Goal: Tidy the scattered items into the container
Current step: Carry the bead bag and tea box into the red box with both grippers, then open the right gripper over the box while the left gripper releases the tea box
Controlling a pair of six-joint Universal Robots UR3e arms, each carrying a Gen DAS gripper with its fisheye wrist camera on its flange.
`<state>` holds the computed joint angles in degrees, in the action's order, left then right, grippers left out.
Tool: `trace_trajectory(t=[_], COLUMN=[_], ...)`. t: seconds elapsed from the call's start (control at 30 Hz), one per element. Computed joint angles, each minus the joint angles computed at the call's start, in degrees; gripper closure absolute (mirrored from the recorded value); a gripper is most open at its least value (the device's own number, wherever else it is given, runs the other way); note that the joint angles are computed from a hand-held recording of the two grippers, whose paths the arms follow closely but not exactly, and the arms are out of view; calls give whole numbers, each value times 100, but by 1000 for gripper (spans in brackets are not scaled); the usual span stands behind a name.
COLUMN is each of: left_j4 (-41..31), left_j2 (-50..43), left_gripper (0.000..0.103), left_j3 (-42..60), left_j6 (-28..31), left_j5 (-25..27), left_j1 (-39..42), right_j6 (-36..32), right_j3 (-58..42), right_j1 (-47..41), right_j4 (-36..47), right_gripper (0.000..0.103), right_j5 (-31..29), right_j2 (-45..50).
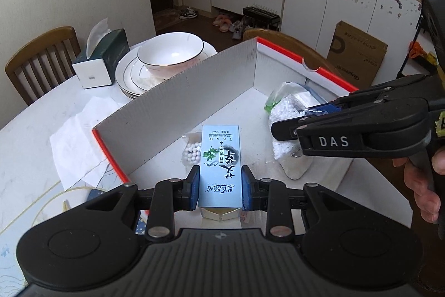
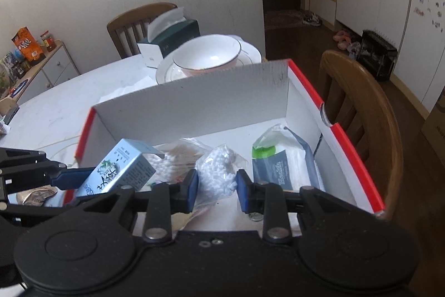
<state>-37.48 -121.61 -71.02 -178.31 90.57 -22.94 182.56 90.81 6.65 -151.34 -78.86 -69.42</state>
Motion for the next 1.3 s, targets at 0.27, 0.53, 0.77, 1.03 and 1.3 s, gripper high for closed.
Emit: trace_trajectory(t=[0.27,0.53,0.77,1.03,1.3], left_j4=[-214,-426,-545,-758,-815], left_j2=[-450,-735,-873,-1035,-1000], left_gripper=[74,74,74,74,74], left_j3=[437,728,861,1109,1064], left_j6=[-4,-17,1,-19,-96], left_j5=[202,347,351,247,111], left_j1=[-106,-173,-188,-197,-140], right_j6=[-263,-412,-503,-569,-556], right_j3=[-340,-635,-736,-748,-632], right_j1=[-15,9,16,-9,-103], right_j4=[170,402,515,589,657], right_gripper=[75,75,75,75,68], right_j5=[50,-44,-65,-44,77], right_j2=[391,714,836,880,763])
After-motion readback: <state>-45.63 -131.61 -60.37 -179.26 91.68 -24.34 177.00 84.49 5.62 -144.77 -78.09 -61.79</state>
